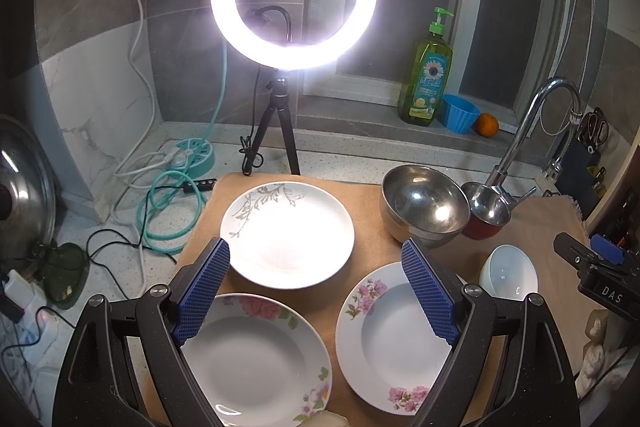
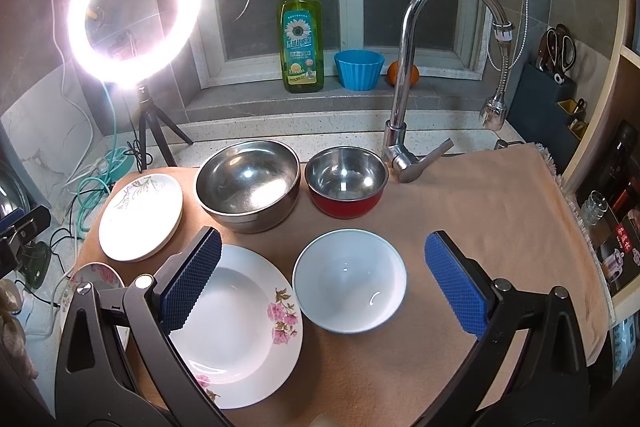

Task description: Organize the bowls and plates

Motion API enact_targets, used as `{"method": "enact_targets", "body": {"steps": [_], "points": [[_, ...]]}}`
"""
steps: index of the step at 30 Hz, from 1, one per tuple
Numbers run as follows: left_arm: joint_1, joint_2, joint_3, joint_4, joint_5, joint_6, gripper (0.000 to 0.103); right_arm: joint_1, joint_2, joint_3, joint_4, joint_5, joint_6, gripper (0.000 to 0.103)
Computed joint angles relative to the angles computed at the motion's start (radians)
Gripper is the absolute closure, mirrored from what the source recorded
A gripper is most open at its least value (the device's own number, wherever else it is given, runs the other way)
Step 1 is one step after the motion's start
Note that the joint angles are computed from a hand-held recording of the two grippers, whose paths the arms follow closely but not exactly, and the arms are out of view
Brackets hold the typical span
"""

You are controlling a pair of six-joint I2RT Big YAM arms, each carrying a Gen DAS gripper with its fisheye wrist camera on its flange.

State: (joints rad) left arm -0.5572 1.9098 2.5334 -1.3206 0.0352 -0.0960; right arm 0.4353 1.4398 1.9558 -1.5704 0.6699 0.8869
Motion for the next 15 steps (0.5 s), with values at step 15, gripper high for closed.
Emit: {"method": "enact_targets", "body": {"steps": [15], "points": [[0.005,0.048,0.054,-0.053,0.043,0.003,0.017,-0.072,-0.042,-0.076,0.099,-0.158,-0.075,0.010]]}}
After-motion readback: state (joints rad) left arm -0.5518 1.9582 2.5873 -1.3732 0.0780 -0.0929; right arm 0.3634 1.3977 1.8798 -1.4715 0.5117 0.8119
